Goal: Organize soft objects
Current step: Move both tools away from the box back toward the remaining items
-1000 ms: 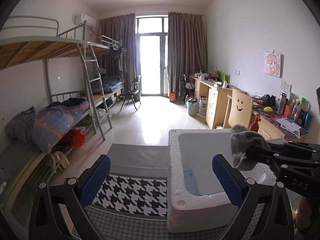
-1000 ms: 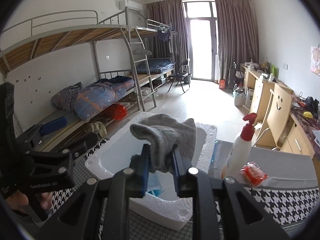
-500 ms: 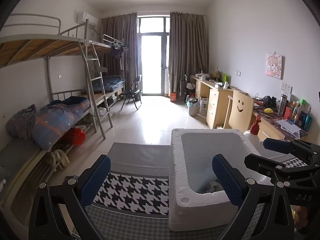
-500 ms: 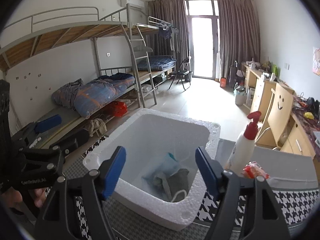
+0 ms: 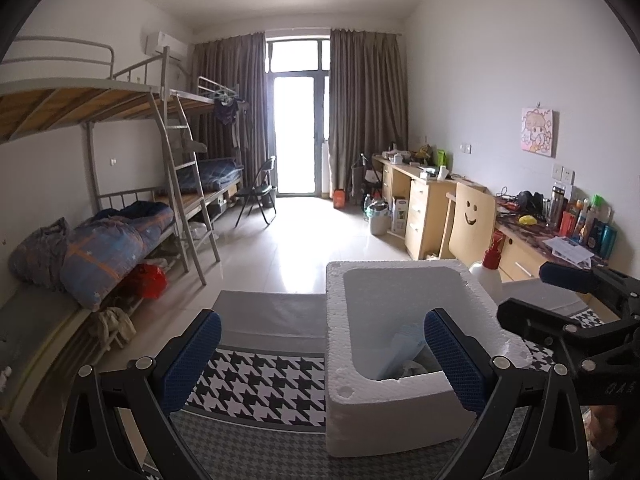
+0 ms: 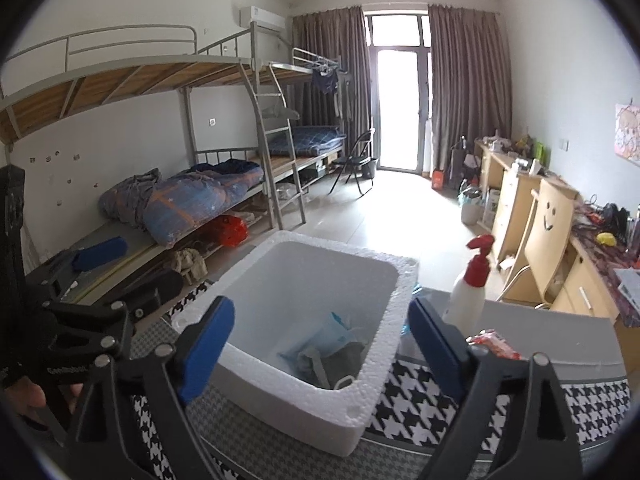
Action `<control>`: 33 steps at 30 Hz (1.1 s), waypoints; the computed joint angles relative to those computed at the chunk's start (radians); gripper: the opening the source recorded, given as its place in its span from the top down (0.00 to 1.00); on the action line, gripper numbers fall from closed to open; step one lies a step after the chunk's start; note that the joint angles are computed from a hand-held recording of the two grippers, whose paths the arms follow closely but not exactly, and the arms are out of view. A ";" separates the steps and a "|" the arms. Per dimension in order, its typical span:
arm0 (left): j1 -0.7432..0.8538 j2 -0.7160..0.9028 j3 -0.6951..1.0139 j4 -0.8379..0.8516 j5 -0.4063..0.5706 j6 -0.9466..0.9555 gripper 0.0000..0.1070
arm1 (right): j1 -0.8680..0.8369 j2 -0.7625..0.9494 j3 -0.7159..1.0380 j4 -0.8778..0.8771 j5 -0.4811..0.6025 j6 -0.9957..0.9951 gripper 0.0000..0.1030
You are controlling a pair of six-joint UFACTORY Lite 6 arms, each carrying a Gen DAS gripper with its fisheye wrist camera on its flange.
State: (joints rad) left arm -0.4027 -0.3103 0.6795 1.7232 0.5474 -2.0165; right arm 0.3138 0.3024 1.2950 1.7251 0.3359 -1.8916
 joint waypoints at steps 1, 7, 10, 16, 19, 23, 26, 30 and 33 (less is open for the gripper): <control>-0.003 -0.004 -0.003 -0.003 0.001 0.003 0.05 | -0.003 -0.003 -0.001 0.005 0.005 -0.003 0.08; -0.052 -0.032 -0.013 -0.040 0.026 0.035 0.05 | -0.029 -0.046 -0.052 0.044 0.029 -0.046 0.08; -0.083 -0.036 -0.006 -0.060 0.047 0.050 0.05 | -0.038 -0.071 -0.080 0.060 0.034 -0.063 0.08; -0.132 -0.062 -0.016 -0.087 0.074 0.068 0.05 | -0.072 -0.112 -0.128 0.087 0.067 -0.097 0.08; -0.160 -0.072 -0.018 -0.099 0.091 0.083 0.05 | -0.085 -0.140 -0.158 0.106 0.080 -0.120 0.08; -0.196 -0.089 -0.024 -0.112 0.118 0.091 0.05 | -0.099 -0.183 -0.196 0.132 0.088 -0.146 0.08; -0.228 -0.107 -0.035 -0.111 0.130 0.089 0.05 | -0.113 -0.215 -0.230 0.159 0.092 -0.170 0.08; -0.289 -0.125 -0.049 -0.116 0.168 0.090 0.05 | -0.136 -0.261 -0.285 0.191 0.101 -0.204 0.08; -0.327 -0.138 -0.051 -0.124 0.193 0.094 0.05 | -0.159 -0.296 -0.329 0.229 0.109 -0.257 0.08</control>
